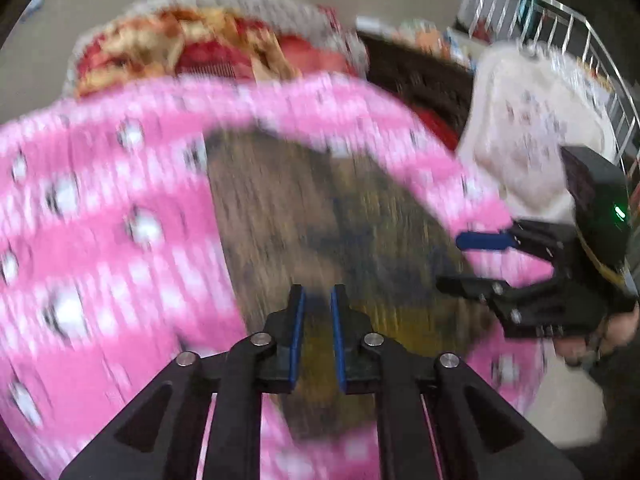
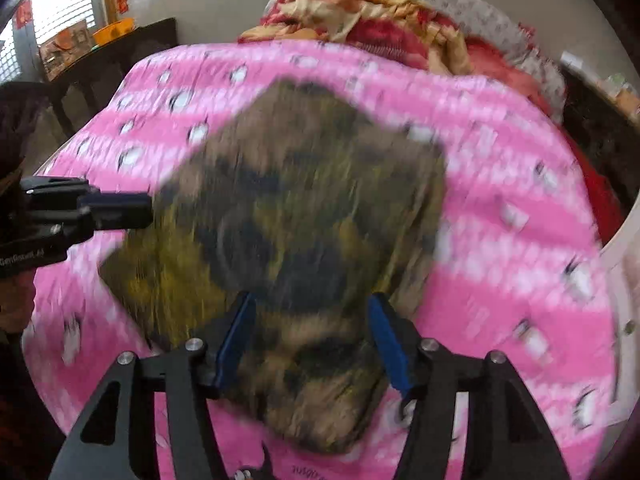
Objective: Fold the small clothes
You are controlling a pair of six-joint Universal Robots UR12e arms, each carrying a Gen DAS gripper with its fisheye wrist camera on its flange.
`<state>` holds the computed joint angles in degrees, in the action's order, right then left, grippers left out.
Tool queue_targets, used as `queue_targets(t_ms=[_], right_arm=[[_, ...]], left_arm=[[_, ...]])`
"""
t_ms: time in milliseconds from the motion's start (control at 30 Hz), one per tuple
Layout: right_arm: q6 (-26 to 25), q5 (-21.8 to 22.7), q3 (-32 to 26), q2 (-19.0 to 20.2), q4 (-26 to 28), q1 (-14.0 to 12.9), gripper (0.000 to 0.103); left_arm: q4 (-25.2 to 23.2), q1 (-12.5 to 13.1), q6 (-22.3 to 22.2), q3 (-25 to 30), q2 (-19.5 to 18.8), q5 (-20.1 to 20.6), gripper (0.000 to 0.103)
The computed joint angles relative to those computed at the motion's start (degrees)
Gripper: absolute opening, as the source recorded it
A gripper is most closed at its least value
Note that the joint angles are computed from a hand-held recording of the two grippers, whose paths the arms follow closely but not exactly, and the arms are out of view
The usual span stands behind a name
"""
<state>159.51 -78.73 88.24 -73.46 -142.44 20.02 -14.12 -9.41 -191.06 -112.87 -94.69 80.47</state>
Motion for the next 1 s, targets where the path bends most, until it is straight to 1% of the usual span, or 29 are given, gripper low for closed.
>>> queue_targets(t_ms=[33, 67, 100, 133, 167, 200, 233, 267, 300, 367, 400, 433, 467, 500, 533, 567, 600, 633, 667, 700, 733, 767, 800, 833, 867, 900, 1000], right_arm=[[0.90, -1.02, -0.14, 0.17, -3.21, 0.36, 0.062], [3.03, -3.23, -1.68, 1.03, -4.93, 1.17, 0.062], [5.13, -5.03, -3.96, 2.37, -4.57, 1.88, 0.062], [6.76, -7.02, -6.80, 4.08, -2.62, 2.58, 0.062], [6.88, -8.61, -8.97, 5.37, 0.21, 3.10, 0.062], [6.16, -10.52, -11.46, 7.07, 4.89, 3.58, 0.062], [5.37, -12.33, -13.58, 8.98, 10.10, 3.88, 0.062], [5.27, -12.33, -14.08, 10.29, 12.90, 3.53, 0.064], [5.17, -10.31, -14.46, 10.09, 13.31, 3.08, 0.064], [6.44, -9.71, -15.37, 9.98, 14.38, 2.87, 0.063], [7.99, -10.62, -15.34, 9.66, 12.74, 3.00, 0.063], [9.46, -11.30, -15.48, 9.54, 10.11, 3.21, 0.064], [10.97, -10.21, -16.00, 9.59, 7.27, 3.12, 0.065], [12.43, -10.25, -16.28, 9.72, 5.25, 3.30, 0.069], [14.83, -11.23, -16.79, 10.33, 2.44, 3.63, 0.071], [16.31, -13.00, -17.73, 11.29, 0.58, 4.00, 0.074], [18.31, -15.80, -18.91, 12.69, -1.53, 4.49, 0.075], [19.89, -20.02, -20.02, 14.25, -2.67, 4.90, 0.076], [20.50, -21.89, -21.16, 15.57, -2.19, 5.07, 0.076], [21.38, -21.82, -22.14, 17.01, -1.52, 4.79, 0.076], [21.98, -21.10, -22.32, 17.78, -1.24, 4.36, 0.076], [22.42, -19.78, -22.74, 18.82, 0.50, 3.83, 0.075], [24.37, -16.13, -22.76, 19.34, 2.20, 2.89, 0.076], [27.34, -11.62, -22.38, 19.17, 1.93, 1.73, 0.076], [29.54, -9.24, -21.87, 19.13, 0.50, 1.00, 0.076], [29.73, -7.86, -22.15, 19.32, 1.16, 0.68, 0.077], [30.68, -5.65, -22.74, 20.00, 0.93, 0.12, 0.078]], left_arm=[[0.19, -0.01, -0.77, 2.14, -1.49, 1.41, 0.000], [0.68, 0.12, -1.29, 3.46, -2.65, 1.87, 0.000], [-0.43, 0.03, -1.71, 5.14, -3.90, 2.66, 0.000], [-3.93, -0.08, -1.73, 7.19, -5.46, 4.34, 0.000], [-9.79, 0.18, -2.82, 9.05, -6.76, 4.07, 0.000], [-13.31, 0.90, -5.06, 9.56, -8.09, 1.39, 0.000], [-14.44, 1.77, -6.31, 9.37, -8.18, -1.66, 0.000], [-13.16, 2.13, -6.50, 8.78, -7.54, -2.33, 0.000], [-13.17, 2.36, -6.30, 8.59, -7.04, -2.81, 0.000], [-11.24, 2.74, -8.04, 8.33, -6.30, -2.74, 0.000], [-9.75, 2.66, -8.71, 8.49, -6.18, -1.34, 0.000], [-7.46, 2.52, -9.36, 9.43, -6.80, 0.89, 0.000], [-5.75, 2.51, -9.73, 9.96, -7.28, 1.88, 0.000], [-4.91, 2.47, -10.33, 11.16, -8.20, 2.82, 0.000], [-4.74, 2.25, -11.57, 12.30, -9.03, 3.73, 0.001], [-5.19, 2.09, -12.68, 13.89, -10.18, 4.47, 0.004], [-5.59, 1.86, -13.86, 15.26, -11.27, 5.03, 0.005], [-5.37, 1.68, -15.19, 16.47, -12.51, 5.06, 0.006], [-5.16, 1.70, -16.23, 17.08, -13.30, 5.00, 0.010], [-5.91, 1.56, -17.15, 18.04, -14.24, 5.49, 0.012], [-7.75, 1.34, -16.56, 19.26, -15.52, 7.28, 0.012], [-9.48, 1.09, -14.42, 20.07, -16.90, 8.63, 0.012], [-8.81, 0.94, -12.94, 19.78, -17.70, 9.13, 0.012], [-6.17, 0.93, -13.33, 18.99, -17.86, 8.89, 0.012], [-4.95, 1.06, -13.87, 18.58, -17.78, 8.61, 0.012], [-5.02, 1.27, -13.94, 18.67, -17.94, 8.01, 0.012], [-4.69, 2.02, -14.71, 18.56, -18.08, 5.78, 0.012]])
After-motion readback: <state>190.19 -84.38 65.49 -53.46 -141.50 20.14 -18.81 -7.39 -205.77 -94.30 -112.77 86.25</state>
